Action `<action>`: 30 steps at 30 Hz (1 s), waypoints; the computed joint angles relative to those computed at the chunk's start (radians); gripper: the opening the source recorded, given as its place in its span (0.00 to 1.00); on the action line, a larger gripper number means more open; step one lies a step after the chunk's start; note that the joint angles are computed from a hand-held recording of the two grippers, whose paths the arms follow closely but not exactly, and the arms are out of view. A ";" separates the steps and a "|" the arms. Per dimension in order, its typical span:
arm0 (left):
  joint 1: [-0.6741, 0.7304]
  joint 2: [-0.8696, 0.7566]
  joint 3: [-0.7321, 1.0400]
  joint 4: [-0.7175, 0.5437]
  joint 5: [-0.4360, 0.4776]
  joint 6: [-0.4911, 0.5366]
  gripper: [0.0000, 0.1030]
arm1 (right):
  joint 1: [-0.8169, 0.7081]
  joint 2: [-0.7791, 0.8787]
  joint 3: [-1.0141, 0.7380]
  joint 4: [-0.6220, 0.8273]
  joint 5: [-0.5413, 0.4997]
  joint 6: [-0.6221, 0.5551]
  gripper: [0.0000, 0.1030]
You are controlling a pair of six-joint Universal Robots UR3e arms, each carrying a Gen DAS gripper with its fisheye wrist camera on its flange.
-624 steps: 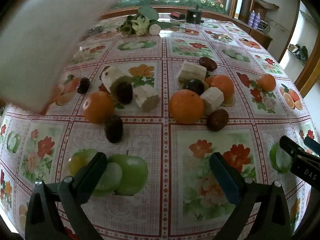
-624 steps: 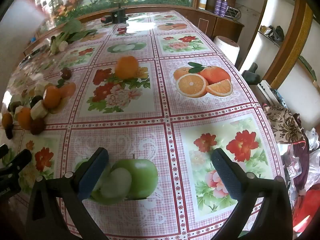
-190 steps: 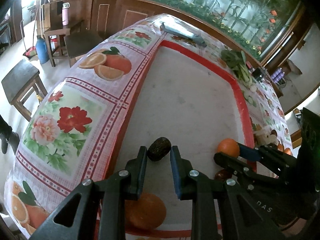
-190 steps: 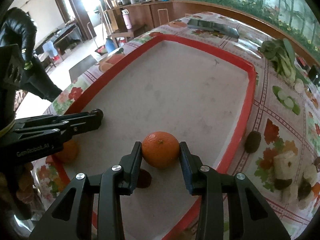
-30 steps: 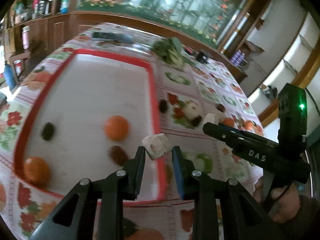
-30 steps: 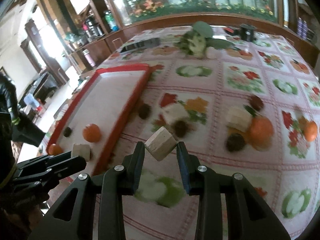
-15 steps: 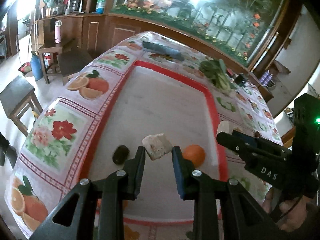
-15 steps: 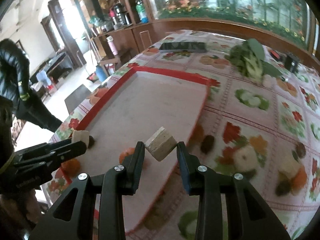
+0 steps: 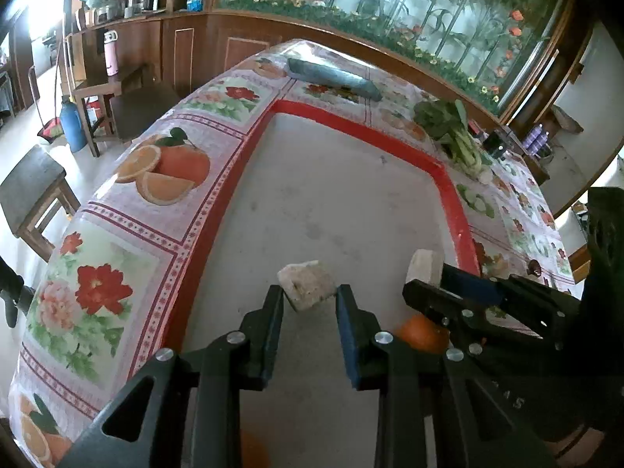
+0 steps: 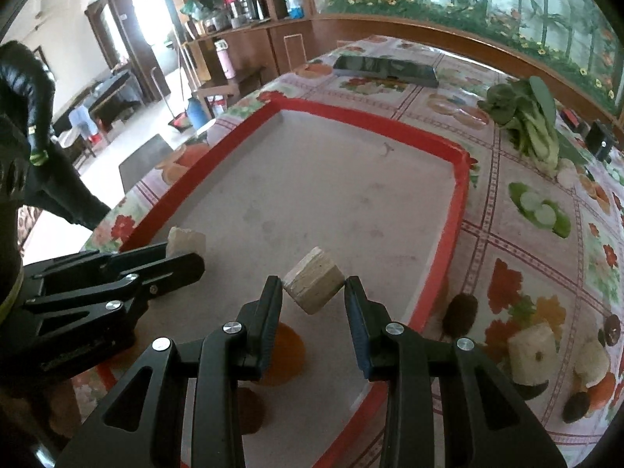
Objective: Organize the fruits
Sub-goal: 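Carry both white cubes over the white tray and open both tools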
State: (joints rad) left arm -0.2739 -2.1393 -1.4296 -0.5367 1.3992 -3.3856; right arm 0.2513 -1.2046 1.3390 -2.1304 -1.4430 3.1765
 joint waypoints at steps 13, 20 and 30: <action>-0.014 -0.040 0.072 -0.061 0.026 -0.012 0.37 | 0.008 0.018 -0.021 0.014 -0.032 -0.008 0.38; -0.026 -0.019 0.056 -0.064 0.049 -0.021 0.45 | -0.010 -0.009 0.007 0.012 -0.015 0.012 0.38; -0.040 0.035 -0.004 -0.045 0.062 -0.039 0.47 | -0.040 -0.110 0.091 0.016 0.020 0.034 0.38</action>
